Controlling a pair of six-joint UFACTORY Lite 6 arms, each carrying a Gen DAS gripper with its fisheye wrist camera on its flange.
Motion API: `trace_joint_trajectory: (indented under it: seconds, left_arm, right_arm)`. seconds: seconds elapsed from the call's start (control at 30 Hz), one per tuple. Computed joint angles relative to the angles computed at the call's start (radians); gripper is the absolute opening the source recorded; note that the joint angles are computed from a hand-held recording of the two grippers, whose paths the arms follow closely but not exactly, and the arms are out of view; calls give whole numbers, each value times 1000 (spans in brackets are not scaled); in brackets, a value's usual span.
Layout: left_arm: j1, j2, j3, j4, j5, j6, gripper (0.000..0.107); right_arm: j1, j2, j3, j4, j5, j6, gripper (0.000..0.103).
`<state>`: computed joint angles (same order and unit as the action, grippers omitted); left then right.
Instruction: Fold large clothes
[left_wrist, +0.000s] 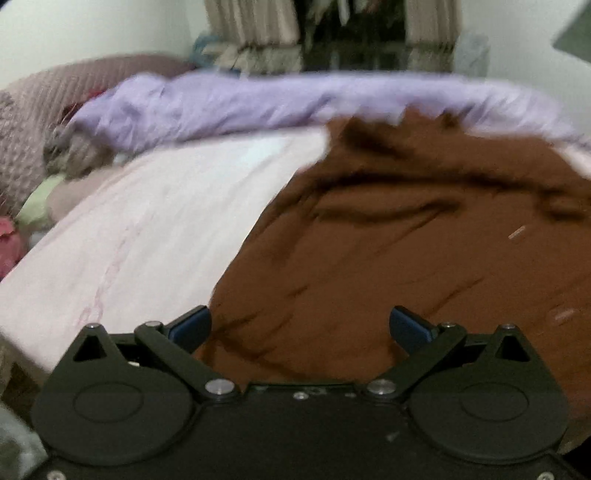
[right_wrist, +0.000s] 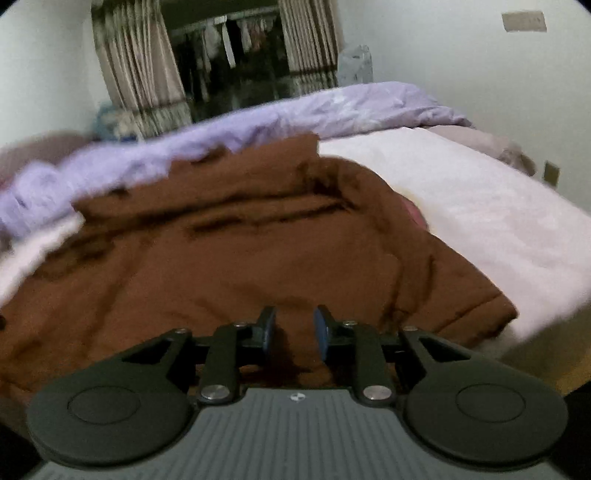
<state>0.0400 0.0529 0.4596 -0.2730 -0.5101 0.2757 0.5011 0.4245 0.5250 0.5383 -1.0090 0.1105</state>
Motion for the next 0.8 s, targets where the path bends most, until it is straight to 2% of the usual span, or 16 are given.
trace_joint_trajectory:
  seconds: [0.07, 0.17, 0.2, 0.23, 0.27, 0.37, 0.5, 0.53, 0.6, 0.67, 0.7, 0.73, 0.77, 0.8]
  left_arm:
    - [42, 109, 53, -9, -6, -4, 103]
    - [136, 99, 81, 189, 87, -237, 103]
    - [151, 92, 75, 215, 83, -258, 103]
    - [151, 84, 64, 203, 73, -237, 103]
    - [145, 76, 51, 176, 59, -196, 103]
    - [141, 76, 48, 153, 48, -145, 103]
    - [164, 62, 48, 136, 51, -116, 103]
    - [184, 64, 50, 173, 43, -149, 103]
    - [250, 38, 31, 357, 21, -314, 103]
    - [297, 30, 33, 441, 17, -385, 103]
    - [305, 29, 36, 420, 24, -359, 103]
    - [303, 41, 49, 404, 31, -335, 103]
    - [304, 52, 60, 430, 42, -337, 103]
    - [294, 58, 65, 422, 49, -310, 103]
  right_arm:
    - [-50, -20, -32, -23, -14, 32, 20]
    - [-156, -75, -102, -141, -29, 114, 8]
    - [-160, -75, -112, -111, -47, 105, 9]
    - [-142, -61, -109, -40, -59, 66, 23]
    - [-134, -43, -99, -1, -68, 32, 27]
    - [-186, -36, -102, -56, -65, 64, 20]
    - [-182, -47, -116, -25, -74, 29, 21]
    - [-187, -47, -116, -37, -73, 21, 24]
    - [-197, -50, -122, -59, -73, 12, 29]
    - [-168, -63, -142, -10, -96, -4, 33]
    - [-143, -69, -146, 42, -112, -22, 37]
    - [-114, -74, -147, 105, -126, -42, 57]
    - [-89, -73, -147, 169, -151, -63, 85]
    - [-74, -66, -146, 207, -179, -71, 94]
